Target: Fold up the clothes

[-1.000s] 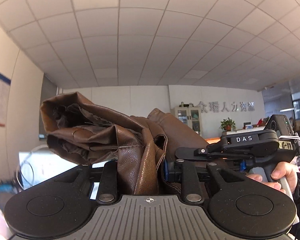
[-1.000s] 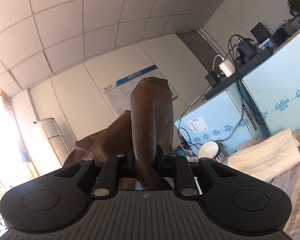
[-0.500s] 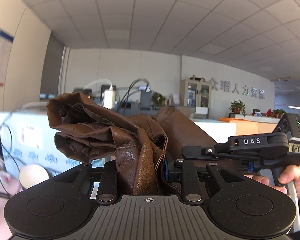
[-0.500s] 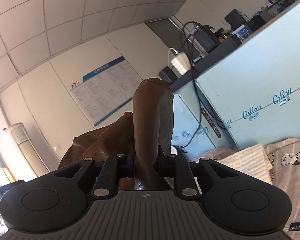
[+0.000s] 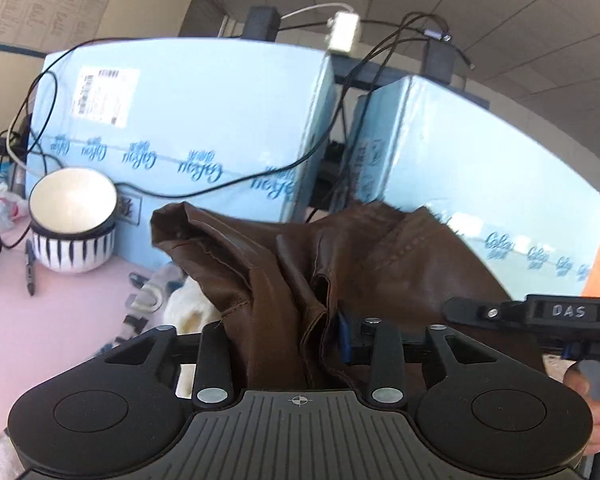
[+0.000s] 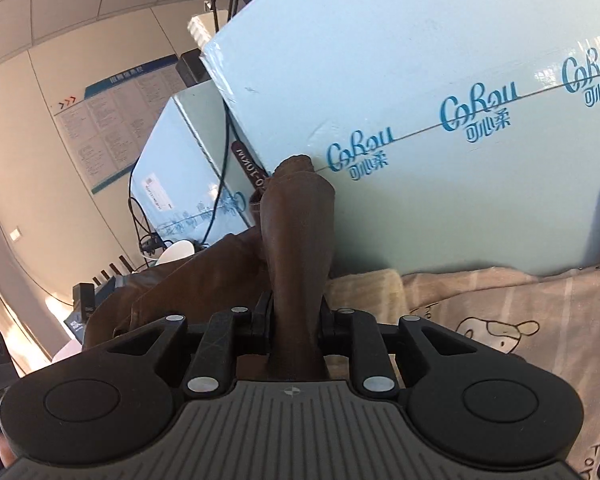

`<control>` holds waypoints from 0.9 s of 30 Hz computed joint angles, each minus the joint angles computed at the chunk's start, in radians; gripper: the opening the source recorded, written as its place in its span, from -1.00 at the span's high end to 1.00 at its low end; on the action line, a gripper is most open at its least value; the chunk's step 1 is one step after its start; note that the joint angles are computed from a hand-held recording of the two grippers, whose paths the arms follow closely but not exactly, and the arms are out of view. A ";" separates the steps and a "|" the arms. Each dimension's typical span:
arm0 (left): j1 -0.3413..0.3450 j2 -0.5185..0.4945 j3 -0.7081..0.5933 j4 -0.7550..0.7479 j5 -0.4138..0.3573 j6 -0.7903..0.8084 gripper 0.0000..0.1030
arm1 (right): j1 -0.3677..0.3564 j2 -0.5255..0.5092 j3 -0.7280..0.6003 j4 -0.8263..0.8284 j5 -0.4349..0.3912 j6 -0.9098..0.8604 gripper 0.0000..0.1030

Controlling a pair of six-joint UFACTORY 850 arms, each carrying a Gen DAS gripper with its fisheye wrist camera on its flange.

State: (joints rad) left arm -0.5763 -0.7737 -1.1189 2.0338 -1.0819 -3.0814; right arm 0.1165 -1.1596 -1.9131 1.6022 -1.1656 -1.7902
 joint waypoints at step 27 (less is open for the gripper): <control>-0.120 -0.055 -0.144 -0.434 -0.287 0.334 -1.00 | 0.002 0.036 0.081 0.152 0.179 -0.133 -0.85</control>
